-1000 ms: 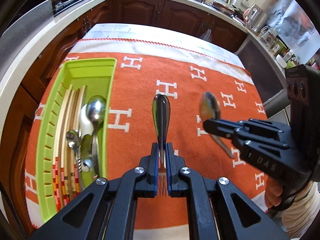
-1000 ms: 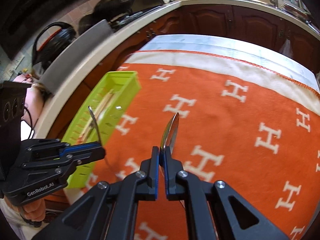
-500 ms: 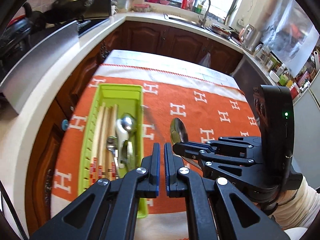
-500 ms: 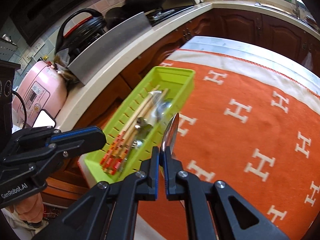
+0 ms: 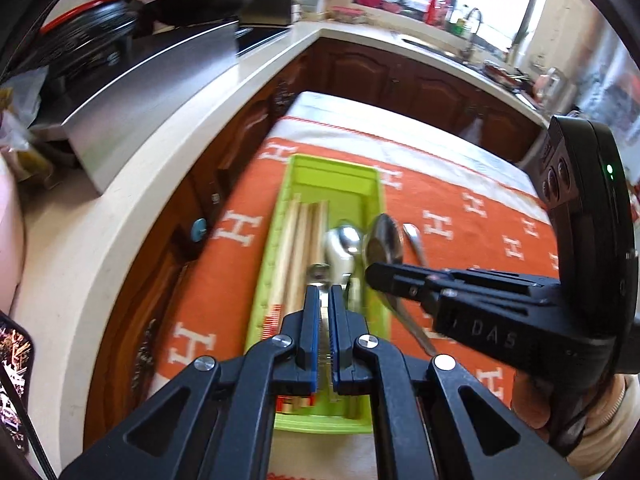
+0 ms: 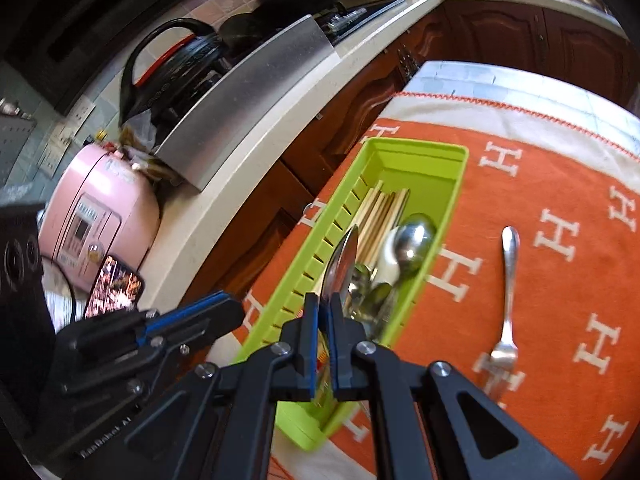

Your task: Organize utensils

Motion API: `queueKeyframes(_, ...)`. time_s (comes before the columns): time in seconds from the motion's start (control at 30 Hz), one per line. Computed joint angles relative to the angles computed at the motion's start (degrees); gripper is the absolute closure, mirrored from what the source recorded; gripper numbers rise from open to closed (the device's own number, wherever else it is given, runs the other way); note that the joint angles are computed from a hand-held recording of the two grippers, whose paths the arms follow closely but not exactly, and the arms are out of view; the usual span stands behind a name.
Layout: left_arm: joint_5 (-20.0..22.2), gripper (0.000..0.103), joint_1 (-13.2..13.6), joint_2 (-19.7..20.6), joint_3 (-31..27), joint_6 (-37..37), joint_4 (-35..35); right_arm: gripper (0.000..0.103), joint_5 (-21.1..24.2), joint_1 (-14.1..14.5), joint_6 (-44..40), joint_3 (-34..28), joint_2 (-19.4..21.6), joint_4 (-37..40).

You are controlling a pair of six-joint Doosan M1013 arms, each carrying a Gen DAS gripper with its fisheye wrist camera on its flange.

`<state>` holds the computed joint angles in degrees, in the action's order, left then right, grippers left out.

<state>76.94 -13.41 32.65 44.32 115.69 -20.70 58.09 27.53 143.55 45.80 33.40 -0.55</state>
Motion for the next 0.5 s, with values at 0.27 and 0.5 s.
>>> queueKeyframes(0.27,1.87,0.09,0.52,2.34,-2.09,-3.62,2.77,0.096,5.01,-0.54,3.01,-5.78,4.06,-0.06)
queueKeyframes(0.5,0.64,0.059,0.12,2.85,-2.33,-4.38,4.18,0.096,7.97,0.04,1.29,-7.14,4.44,-2.75)
